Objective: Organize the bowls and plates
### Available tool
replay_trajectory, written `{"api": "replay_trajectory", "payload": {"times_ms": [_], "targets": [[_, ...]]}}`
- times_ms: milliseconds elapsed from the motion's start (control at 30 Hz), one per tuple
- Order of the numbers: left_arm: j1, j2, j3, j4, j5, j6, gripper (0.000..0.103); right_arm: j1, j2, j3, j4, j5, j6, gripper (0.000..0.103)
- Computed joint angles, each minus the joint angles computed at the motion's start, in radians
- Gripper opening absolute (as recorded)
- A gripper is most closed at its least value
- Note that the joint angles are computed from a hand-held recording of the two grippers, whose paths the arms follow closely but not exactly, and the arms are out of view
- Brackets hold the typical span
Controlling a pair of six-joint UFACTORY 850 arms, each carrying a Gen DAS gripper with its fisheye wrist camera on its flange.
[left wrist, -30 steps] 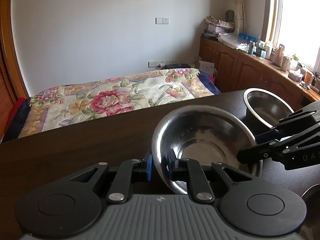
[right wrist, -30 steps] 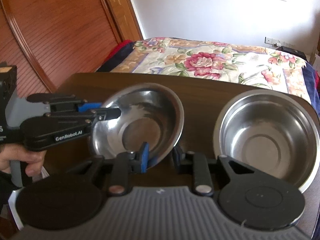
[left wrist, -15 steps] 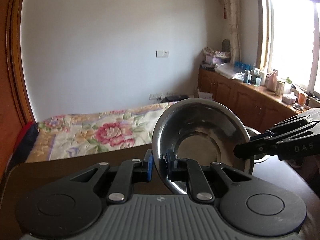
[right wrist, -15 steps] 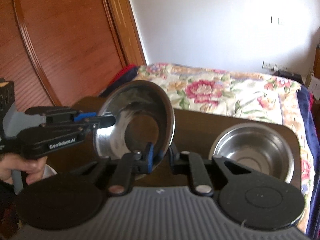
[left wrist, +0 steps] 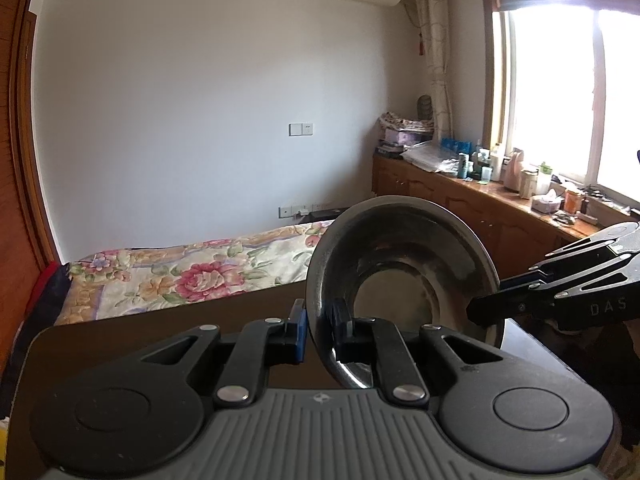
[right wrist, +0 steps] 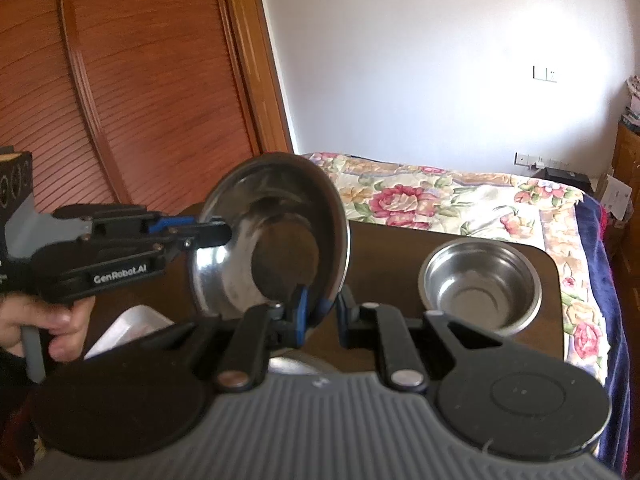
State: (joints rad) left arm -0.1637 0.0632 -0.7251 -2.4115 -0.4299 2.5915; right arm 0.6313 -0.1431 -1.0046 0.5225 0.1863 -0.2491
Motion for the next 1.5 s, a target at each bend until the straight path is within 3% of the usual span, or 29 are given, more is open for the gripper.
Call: {"api": "replay_trajectory", "payload": {"times_ms": [133, 633, 900, 1100, 1500], "targets": [[-0.007, 0.045, 0.053, -0.009, -0.005, 0.010, 0.035, 0.024, 0.035, 0.039, 0.120, 0.024, -0.122, 0.017], [-0.028, 0.119, 0.195, -0.071, -0.025, 0.050, 0.035, 0.087, 0.087, 0.171, 0.097, 0.082, -0.035, 0.017], [-0.047, 0.100, 0.217, -0.119, -0.026, 0.088, 0.035, 0.113, 0.093, 0.220, 0.155, 0.106, -0.054, 0.017], [-0.065, 0.054, 0.204, -0.176, -0.011, 0.155, 0.035, 0.138, 0.071, 0.216, 0.328, 0.141, -0.247, 0.017], [-0.055, 0.012, 0.191, -0.186, -0.030, 0.173, 0.035, 0.137, 0.041, 0.212, 0.308, 0.164, -0.249, 0.017]]}}
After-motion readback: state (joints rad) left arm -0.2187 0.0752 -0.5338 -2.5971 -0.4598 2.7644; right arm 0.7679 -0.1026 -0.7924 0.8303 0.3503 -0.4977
